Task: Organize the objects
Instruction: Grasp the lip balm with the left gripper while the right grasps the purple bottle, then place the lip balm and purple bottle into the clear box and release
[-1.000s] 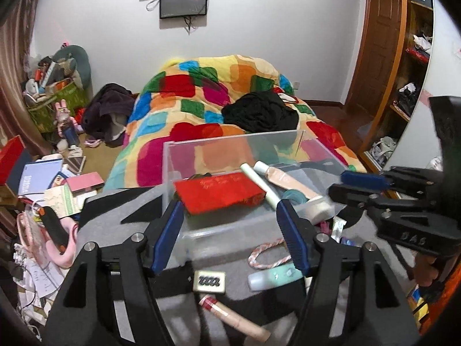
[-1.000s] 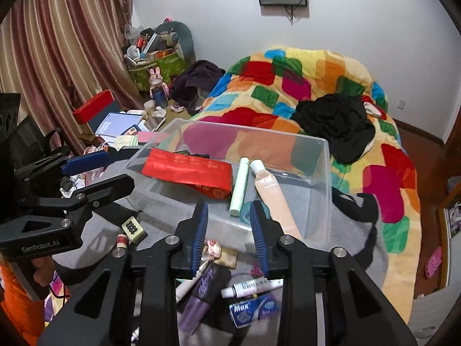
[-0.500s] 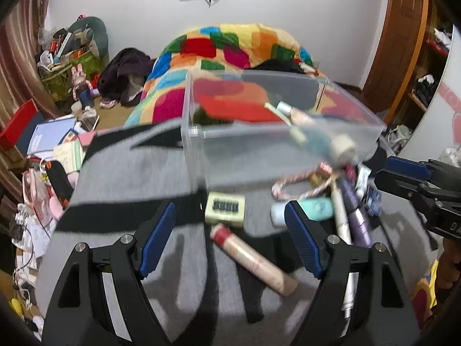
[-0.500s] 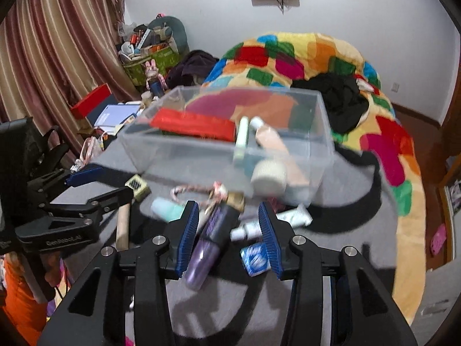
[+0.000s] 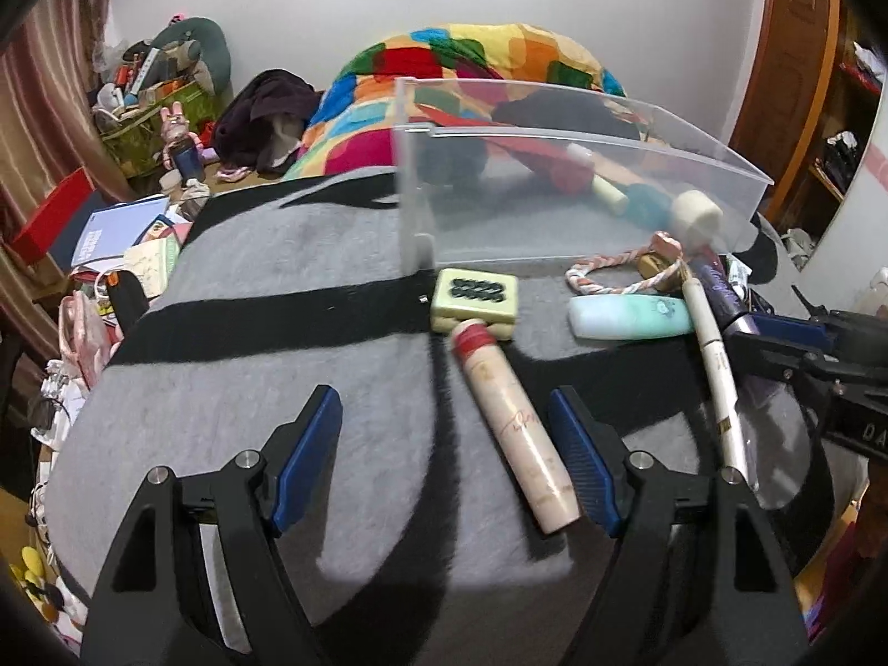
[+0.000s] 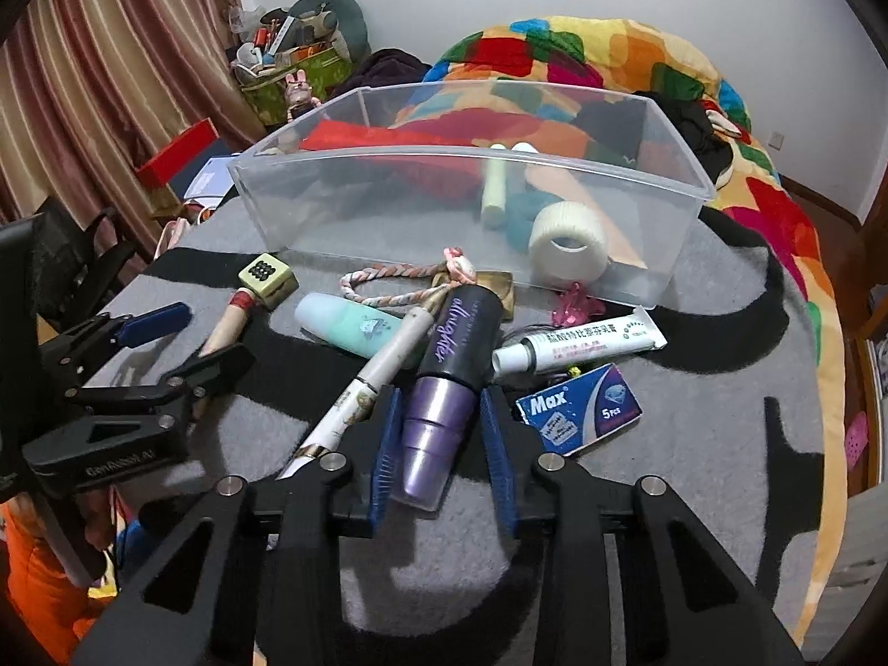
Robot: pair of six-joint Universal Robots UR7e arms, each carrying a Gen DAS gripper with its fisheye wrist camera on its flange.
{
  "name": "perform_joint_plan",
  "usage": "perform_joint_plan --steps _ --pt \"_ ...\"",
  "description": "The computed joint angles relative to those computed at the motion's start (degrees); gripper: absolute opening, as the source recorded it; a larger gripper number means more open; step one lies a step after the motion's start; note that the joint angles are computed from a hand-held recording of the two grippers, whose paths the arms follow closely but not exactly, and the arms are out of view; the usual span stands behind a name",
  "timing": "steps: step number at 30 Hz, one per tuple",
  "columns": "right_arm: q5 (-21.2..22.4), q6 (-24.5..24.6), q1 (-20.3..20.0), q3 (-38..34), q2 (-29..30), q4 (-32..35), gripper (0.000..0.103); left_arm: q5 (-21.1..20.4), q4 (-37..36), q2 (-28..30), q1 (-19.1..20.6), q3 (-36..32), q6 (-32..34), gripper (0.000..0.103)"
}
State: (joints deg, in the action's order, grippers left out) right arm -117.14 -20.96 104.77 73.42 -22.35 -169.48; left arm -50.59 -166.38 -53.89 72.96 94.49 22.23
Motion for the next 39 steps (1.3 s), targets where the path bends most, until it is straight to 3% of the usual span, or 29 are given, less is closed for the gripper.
perform_joint_plan --steps 5,8,10,12,28,39 --pt "-1.1 -0.2 0.2 -0.8 0.6 -0.4 0.023 -0.8 -1.3 -0.7 0.1 1.0 1.0 0.054" --pt "-1.9 -0.4 0.4 -1.5 1.3 -1.1 0.023 -1.1 -2.4 -0.6 -0.2 1.5 2.3 0.039" --pt "-2.3 -0.6 0.5 -1.4 1.6 -1.9 0.023 -1.4 -2.7 -0.6 -0.4 1.9 3.1 0.022" --pt "-2.7 -1.0 0.6 -1.1 1.6 -2.9 0.023 -1.4 -2.5 -0.6 -0.6 1.9 3.3 0.014" --pt "1.9 -1.8 1.7 3.7 -2.9 -9.3 0.022 -7.7 -4.1 -3.4 -2.4 1.9 3.9 0.014" --pt "1.5 -4.0 2.3 -3.8 -0.4 -9.8 0.022 -9.9 -1.8 0.3 -3.0 -6.3 5.3 0.014"
